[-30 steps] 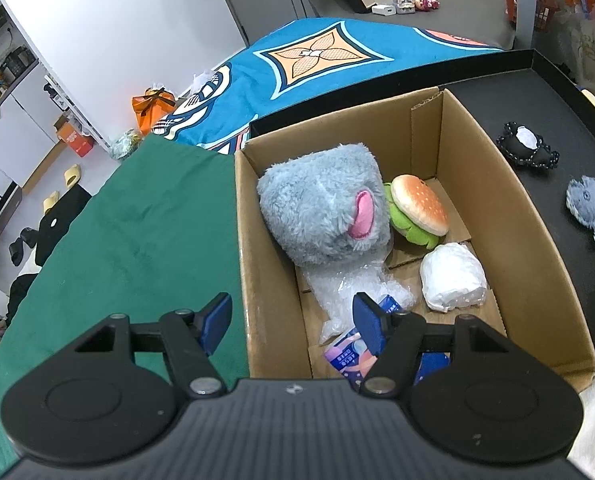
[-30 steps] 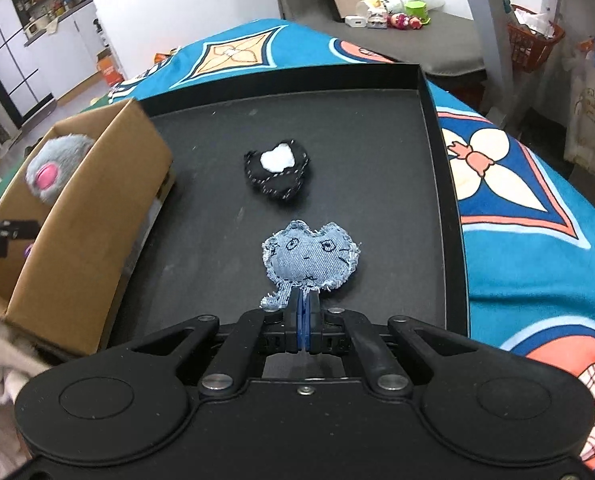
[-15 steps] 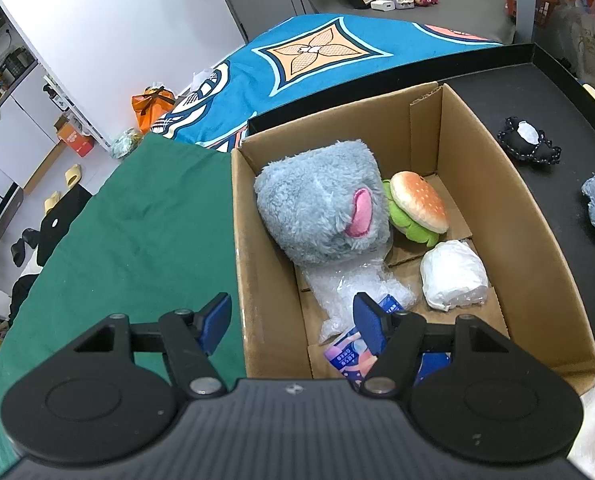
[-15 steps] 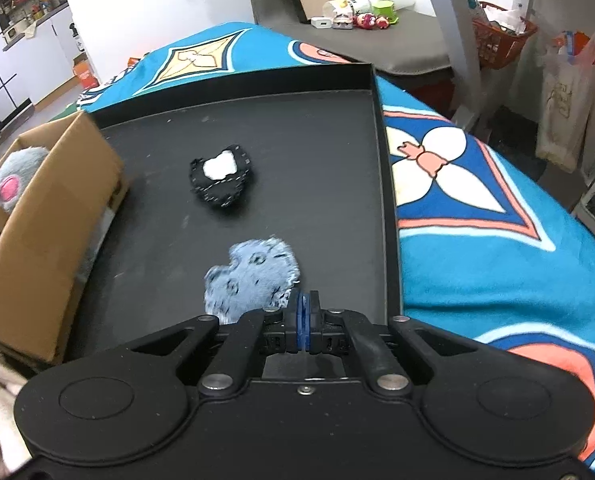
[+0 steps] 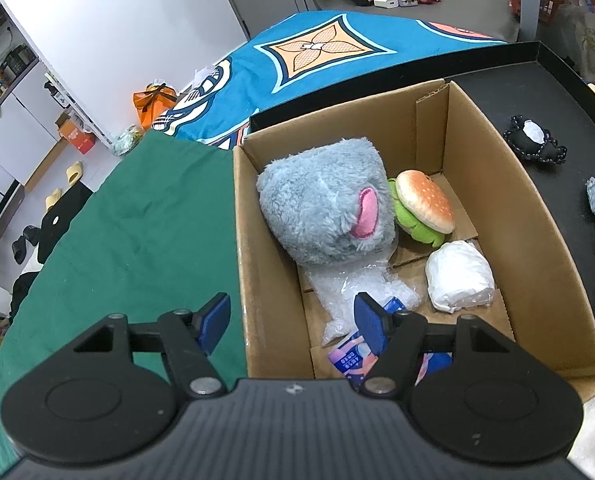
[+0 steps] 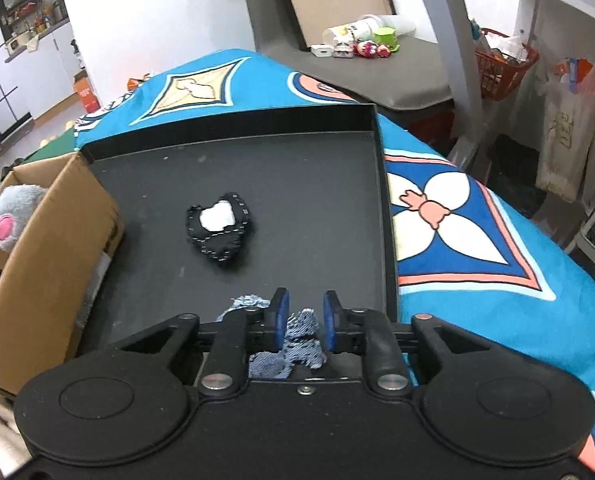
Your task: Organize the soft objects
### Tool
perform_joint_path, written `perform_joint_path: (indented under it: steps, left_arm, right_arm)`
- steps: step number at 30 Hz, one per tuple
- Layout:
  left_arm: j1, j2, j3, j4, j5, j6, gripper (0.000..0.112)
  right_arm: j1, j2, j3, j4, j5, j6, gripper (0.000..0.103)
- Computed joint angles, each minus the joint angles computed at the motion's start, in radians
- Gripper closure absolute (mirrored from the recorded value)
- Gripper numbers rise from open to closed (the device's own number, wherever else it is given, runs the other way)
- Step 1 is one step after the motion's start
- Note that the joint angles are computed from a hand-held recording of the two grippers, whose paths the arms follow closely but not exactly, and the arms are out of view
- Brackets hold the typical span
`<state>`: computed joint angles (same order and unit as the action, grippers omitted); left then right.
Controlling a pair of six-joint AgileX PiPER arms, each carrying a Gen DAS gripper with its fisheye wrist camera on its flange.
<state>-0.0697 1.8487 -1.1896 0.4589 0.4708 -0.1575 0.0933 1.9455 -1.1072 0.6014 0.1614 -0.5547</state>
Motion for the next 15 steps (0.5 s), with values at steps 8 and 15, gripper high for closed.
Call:
perform_joint_path:
  steps: [8, 15]
  left_arm:
    - [0.003, -0.01, 0.011, -0.007, -0.005, 0.01, 0.045]
    - [0.009, -0.017, 0.016, -0.02, -0.009, 0.026, 0.045]
  right_arm:
    - [0.028, -0.01, 0.017, 0.163, 0.031, -0.154, 0.057]
    - [0.076, 0.013, 0.012, 0.099, 0.037, -0.106, 0.057]
